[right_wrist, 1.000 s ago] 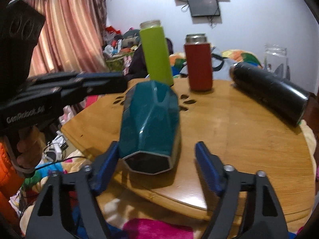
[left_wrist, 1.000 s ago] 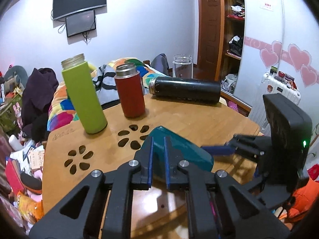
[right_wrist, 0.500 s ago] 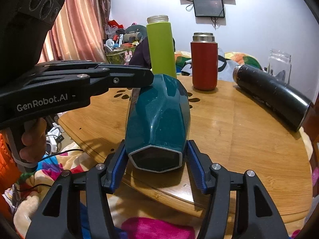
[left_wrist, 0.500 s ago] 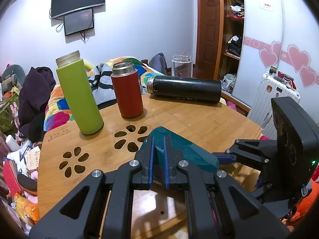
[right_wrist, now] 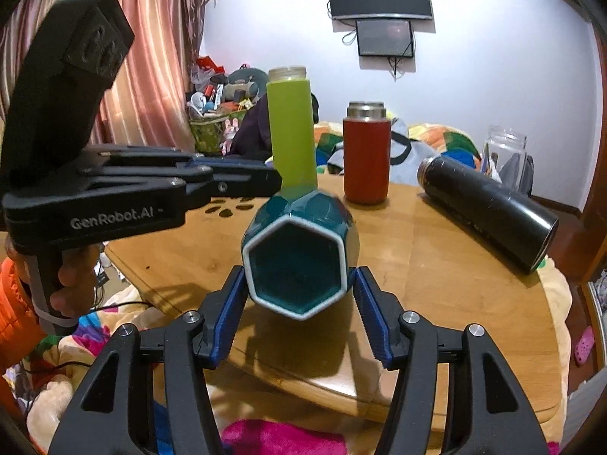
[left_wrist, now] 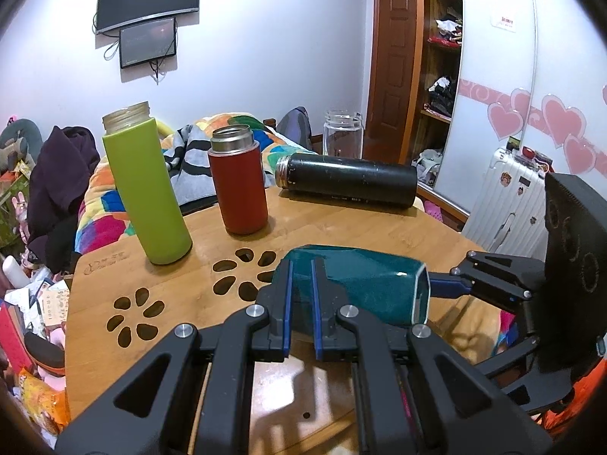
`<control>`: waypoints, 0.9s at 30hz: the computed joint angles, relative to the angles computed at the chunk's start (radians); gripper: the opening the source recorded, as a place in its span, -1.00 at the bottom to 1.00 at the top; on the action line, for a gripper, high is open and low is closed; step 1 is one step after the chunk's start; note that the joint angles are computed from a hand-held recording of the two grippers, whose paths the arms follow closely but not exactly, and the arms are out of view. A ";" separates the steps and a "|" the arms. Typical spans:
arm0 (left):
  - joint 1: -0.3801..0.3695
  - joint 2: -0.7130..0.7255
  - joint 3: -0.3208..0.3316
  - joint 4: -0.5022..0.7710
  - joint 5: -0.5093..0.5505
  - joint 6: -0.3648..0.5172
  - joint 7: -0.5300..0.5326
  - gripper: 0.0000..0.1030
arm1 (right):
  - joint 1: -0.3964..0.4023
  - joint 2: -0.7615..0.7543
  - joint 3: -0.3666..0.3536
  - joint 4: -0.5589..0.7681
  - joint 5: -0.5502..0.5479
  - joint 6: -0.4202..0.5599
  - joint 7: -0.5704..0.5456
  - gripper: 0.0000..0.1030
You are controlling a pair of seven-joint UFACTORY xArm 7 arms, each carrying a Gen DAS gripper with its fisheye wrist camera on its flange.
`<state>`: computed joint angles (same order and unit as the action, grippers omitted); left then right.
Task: Flip cup upside down
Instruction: 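Grasp the cup with the right gripper while the left gripper holds it, then rotate the cup upright with the right gripper and set it on the table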
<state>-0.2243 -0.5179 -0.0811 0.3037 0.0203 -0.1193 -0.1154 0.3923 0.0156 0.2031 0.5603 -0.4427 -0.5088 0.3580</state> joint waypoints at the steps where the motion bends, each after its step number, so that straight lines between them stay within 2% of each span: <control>1: -0.005 0.002 0.008 0.001 -0.001 -0.001 0.001 -0.85 | 0.000 0.003 0.000 0.005 0.002 0.001 -0.004 0.03; 6: 0.020 0.015 0.002 0.006 -0.001 -0.010 0.000 -0.89 | 0.012 0.023 0.010 0.035 0.053 0.009 -0.064 0.03; 9: 0.010 0.030 0.032 0.013 0.000 -0.020 0.008 -0.89 | 0.017 0.041 0.016 0.062 0.073 0.019 -0.089 0.03; 12: -0.044 0.052 0.106 0.023 -0.003 -0.041 0.023 -0.90 | 0.018 0.065 0.021 0.099 0.081 0.035 -0.105 0.02; 16: -0.045 0.075 0.120 0.033 -0.007 -0.066 0.025 -0.96 | 0.057 0.084 0.022 0.122 0.204 0.054 -0.210 -0.06; 17: -0.028 0.087 0.106 0.038 -0.011 -0.068 0.021 -0.96 | 0.051 0.090 0.026 0.130 0.197 0.064 -0.201 -0.07; 18: -0.041 0.093 0.124 0.040 -0.009 -0.067 0.022 -0.96 | 0.046 0.093 0.029 0.134 0.196 0.073 -0.195 -0.08; 20: -0.135 0.112 0.234 0.048 -0.004 -0.064 0.023 -0.96 | 0.016 0.100 0.041 0.140 0.137 0.065 -0.146 -0.10; 22: -0.195 0.116 0.304 0.047 -0.002 -0.068 0.025 -0.96 | 0.009 0.102 0.043 0.142 0.121 0.066 -0.134 -0.10; 26: -0.249 0.110 0.367 0.038 -0.006 -0.069 0.018 -0.96 | -0.021 0.097 0.054 0.145 0.051 0.074 -0.069 -0.10; 27: -0.231 0.107 0.350 0.034 -0.011 -0.069 0.015 -0.96 | -0.031 0.094 0.057 0.145 0.027 0.072 -0.045 -0.10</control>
